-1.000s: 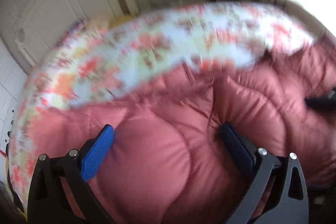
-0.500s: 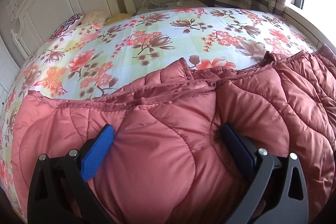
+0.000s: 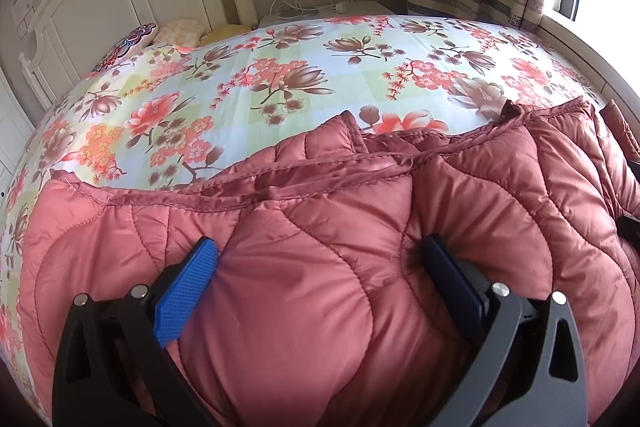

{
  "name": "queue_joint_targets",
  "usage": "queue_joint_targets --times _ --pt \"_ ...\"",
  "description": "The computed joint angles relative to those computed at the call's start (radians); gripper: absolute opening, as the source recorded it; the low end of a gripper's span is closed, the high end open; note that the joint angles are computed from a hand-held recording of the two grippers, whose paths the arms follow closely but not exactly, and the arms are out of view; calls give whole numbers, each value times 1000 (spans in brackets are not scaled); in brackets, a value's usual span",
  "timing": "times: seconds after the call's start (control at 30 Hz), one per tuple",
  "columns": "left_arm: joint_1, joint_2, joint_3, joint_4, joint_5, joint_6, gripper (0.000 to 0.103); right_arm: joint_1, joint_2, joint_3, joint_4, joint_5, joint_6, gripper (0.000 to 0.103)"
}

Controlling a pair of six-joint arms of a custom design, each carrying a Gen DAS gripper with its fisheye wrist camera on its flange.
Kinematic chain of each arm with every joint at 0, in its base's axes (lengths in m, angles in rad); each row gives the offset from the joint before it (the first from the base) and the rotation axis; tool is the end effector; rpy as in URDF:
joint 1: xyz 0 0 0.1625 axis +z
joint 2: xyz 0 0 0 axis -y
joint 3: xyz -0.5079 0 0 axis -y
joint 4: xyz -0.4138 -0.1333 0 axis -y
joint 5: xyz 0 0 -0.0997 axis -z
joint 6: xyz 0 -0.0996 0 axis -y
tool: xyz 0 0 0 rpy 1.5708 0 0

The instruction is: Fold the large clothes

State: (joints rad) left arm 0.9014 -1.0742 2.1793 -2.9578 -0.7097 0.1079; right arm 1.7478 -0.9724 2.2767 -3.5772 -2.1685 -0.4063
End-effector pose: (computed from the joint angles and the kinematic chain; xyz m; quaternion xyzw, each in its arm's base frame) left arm -0.1723 -0.5543 0.2047 0.2867 0.8548 -0.2372 0.3617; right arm 0.1684 -0.5026 0.1845 0.1611 -0.8886 0.2949 0.3122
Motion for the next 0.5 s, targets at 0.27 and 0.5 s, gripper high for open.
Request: queue_joint_targets --times 0.27,0.5 --pt "3 -3 0 3 -2 1 101 -30 -74 55 -34 154 44 98" --pt "3 -2 -1 3 -3 0 101 -23 -155 35 -82 195 103 98"
